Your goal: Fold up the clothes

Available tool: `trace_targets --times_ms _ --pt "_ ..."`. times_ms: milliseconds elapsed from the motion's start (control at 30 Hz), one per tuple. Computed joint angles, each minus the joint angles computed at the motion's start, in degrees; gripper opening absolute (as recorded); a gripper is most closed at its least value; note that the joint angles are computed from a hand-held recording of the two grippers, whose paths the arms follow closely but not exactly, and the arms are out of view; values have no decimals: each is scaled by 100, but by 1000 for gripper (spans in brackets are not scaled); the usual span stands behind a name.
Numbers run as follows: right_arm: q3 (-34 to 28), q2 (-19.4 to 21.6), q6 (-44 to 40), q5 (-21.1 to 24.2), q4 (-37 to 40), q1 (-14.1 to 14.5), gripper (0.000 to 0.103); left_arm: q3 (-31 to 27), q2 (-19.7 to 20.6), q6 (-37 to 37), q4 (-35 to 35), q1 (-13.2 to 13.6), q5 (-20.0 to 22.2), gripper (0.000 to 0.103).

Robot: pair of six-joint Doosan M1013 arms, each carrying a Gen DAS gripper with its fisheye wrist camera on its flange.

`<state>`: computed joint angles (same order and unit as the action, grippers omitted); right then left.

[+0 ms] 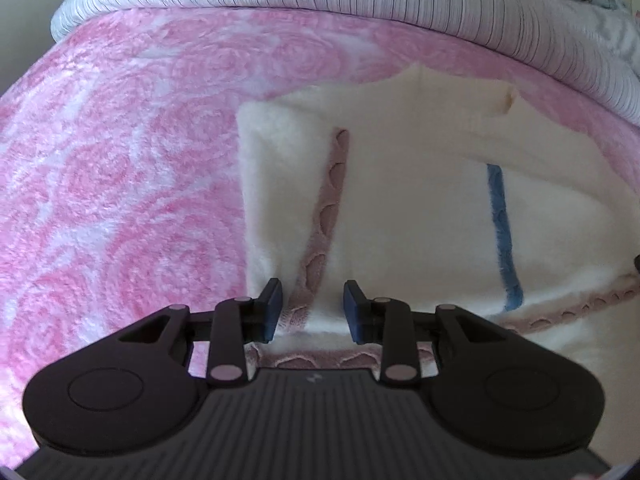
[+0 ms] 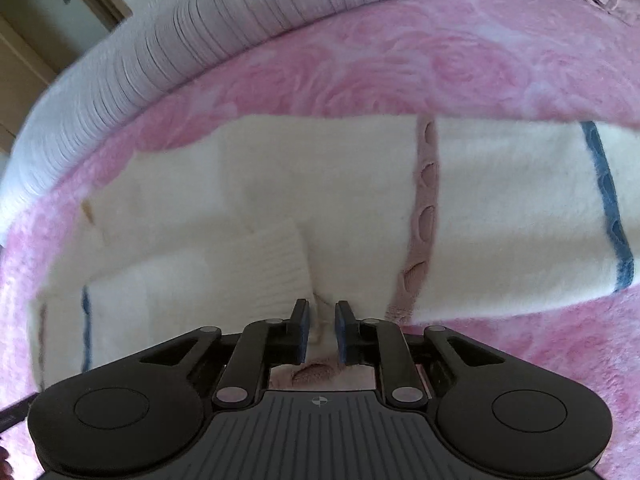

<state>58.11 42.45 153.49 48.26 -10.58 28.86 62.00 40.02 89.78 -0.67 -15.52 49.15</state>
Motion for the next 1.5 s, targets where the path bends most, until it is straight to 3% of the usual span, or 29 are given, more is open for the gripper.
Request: trace_targets --times_ms 67,133,167,200,333,533,667,767,833,867,933,1033,1133,1233,1367,1467,1500 --pt "354 -217 64 -365 176 -53 17 46 -66 -149 -41 -15 130 29" --pt "554 -386 514 -308 217 -81 27 125 -148 -357 -193 -17 275 29" --pt "824 -534 847 -477 73 -88 39 182 -197 -459 -296 -14 323 29" --pt "1057 -685 1201 -479 64 -115 42 269 -261 -558 -380 -21 331 29" --pt "2302 -1411 3270 -931 -611 -235 43 509 -449 -869 -424 -84 362 29" --pt "3623 -2172 6931 -1064 -3011 -377 43 554 -538 -1154 -421 -167 343 29" --pt "3946 -2275 8050 -1195 -3703 -571 43 579 -588 -1262 -455 -213 239 29" --pt "3956 -2186 7936 -1322 -3594 -702 42 615 -622 -1324 -458 -235 227 29" --pt "3731 -2063 7084 -1087 -3435 -702 34 660 -653 -1388 -393 -249 224 29" --pt "3547 -1965 6334 -813 -3223 -668 10 685 -671 -1422 -375 -247 224 29" --pt "3107 -1737 4955 -216 -2852 -613 8 743 -715 -1481 -348 -238 207 29" --pt "2469 -1450 3767 729 -3076 -395 6 858 -801 -1590 -273 -215 146 29" --pt "1929 -1271 2907 929 -3655 -115 6 978 -884 -1731 -244 -185 85 29" --pt "1517 -1159 1715 180 -4021 178 5 1122 -978 -1838 -280 -170 42 29" --pt "868 -828 -1272 -614 -3033 614 9 1327 -1107 -1934 -399 -156 12 29" --pt "328 -480 -3323 157 -1867 873 42 1466 -1187 -1913 -604 -141 22 29" --pt "177 -376 -3854 501 -1593 939 43 1513 -1209 -1857 -735 -131 27 29"
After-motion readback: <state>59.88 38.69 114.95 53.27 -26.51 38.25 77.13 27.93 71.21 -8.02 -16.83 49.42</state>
